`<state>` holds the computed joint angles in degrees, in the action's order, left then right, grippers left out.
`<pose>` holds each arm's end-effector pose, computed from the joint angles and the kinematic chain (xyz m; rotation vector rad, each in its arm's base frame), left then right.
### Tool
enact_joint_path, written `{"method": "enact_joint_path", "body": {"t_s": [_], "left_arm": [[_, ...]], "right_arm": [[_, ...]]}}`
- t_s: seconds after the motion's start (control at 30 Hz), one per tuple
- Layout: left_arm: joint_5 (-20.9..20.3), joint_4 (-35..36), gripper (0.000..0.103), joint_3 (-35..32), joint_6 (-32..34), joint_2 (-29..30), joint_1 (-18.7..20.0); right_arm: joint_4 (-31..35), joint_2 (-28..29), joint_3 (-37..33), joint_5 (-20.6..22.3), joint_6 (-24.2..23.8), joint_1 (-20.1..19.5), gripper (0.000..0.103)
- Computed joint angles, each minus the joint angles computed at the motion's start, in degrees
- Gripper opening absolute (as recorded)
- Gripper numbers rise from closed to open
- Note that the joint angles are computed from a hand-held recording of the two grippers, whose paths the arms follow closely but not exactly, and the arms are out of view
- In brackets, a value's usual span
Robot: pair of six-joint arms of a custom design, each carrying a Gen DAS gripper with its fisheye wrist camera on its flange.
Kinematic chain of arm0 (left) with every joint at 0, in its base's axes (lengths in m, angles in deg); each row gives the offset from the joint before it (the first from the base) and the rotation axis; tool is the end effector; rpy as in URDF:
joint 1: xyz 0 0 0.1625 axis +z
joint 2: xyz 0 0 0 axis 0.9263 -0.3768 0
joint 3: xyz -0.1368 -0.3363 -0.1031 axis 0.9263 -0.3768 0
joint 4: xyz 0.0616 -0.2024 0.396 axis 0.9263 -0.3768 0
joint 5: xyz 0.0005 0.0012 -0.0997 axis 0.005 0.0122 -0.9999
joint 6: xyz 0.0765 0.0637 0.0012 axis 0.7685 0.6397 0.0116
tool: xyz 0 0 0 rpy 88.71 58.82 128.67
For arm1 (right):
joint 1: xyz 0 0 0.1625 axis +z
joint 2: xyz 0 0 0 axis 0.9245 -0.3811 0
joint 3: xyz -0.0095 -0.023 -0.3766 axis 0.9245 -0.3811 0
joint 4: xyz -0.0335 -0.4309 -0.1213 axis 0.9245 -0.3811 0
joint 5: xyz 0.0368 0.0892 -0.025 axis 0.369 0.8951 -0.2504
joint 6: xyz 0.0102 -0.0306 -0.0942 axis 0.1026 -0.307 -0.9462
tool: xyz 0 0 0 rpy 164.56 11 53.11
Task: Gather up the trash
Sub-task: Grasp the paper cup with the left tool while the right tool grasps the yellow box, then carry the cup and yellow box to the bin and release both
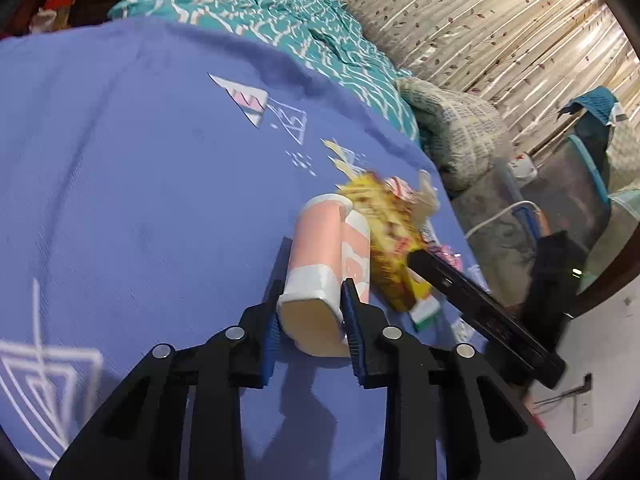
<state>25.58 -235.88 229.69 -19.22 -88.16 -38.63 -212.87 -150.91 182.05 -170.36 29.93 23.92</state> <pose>-0.1886 -0.3502 0.0572 -0.4376 2.5527 -1.2561 0.1439 -0.5704 0.1196 1.1770 -2.7285 0.3679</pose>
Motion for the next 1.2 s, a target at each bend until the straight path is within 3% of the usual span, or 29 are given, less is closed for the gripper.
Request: {"method": "enact_joint_path", "body": {"t_s": [0.1, 0.17, 0.2, 0.27, 0.4, 0.57, 0.67, 0.8, 0.87, 1.0, 1.2], "left_arm": [[-0.6, -2.7, 0.025, -0.3, -0.2, 2.5, -0.4], [-0.7, -2.6, 0.025, -0.7, -0.6, 3.3, -0.1], [-1.2, -3.4, 0.025, -0.8, -0.5, 3.6, 0.2], [-1.4, -3.9, 0.025, -0.7, -0.6, 3.8, 0.2], [-1.2, -4.3, 0.024, -0.5, -1.2, 3.8, -0.4], [-2.6, -8.3, 0.021, 1.3, -1.0, 3.6, -2.8], [-3.8, -12.2, 0.021, 1.9, -0.4, 5.3, -4.8], [-5.6, -19.7, 0.021, 0.1, 4.8, 9.4, -5.6], [-7.3, -23.2, 0.021, -3.4, 10.9, 12.6, -4.6], [-13.1, -22.9, 0.021, -12.9, 20.8, 19.0, -0.8], [-21.7, -11.8, 0.021, -32.4, 32.6, 31.8, 4.6]], "right_arm": [[5.7, 1.1, -2.4, 1.9, 3.9, -1.8, 0.061], [10.4, 0.8, -2.9, 3.6, 4.8, -2.5, 0.048], [11.2, 0.1, -2.2, 4.3, 4.4, -2.7, 0.035], [12.1, -1.9, -0.3, 6.5, 2.6, -2.7, 0.026], [5.5, -6.6, 5.9, 7.4, -0.7, -2.1, 0.025], [5.1, -14.3, 12.0, 9.0, -5.0, -4.3, 0.025], [7.5, -21.7, 16.3, 11.6, -10.0, -7.9, 0.025], [9.0, -30.9, 19.8, 18.8, -14.2, -14.4, 0.025], [5.9, -33.8, 21.2, 21.4, -13.8, -17.0, 0.025], [1.4, -35.8, 21.3, 23.5, -9.6, -21.3, 0.025], [-0.5, -35.6, 18.1, 22.6, -4.9, -26.5, 0.025]]}}
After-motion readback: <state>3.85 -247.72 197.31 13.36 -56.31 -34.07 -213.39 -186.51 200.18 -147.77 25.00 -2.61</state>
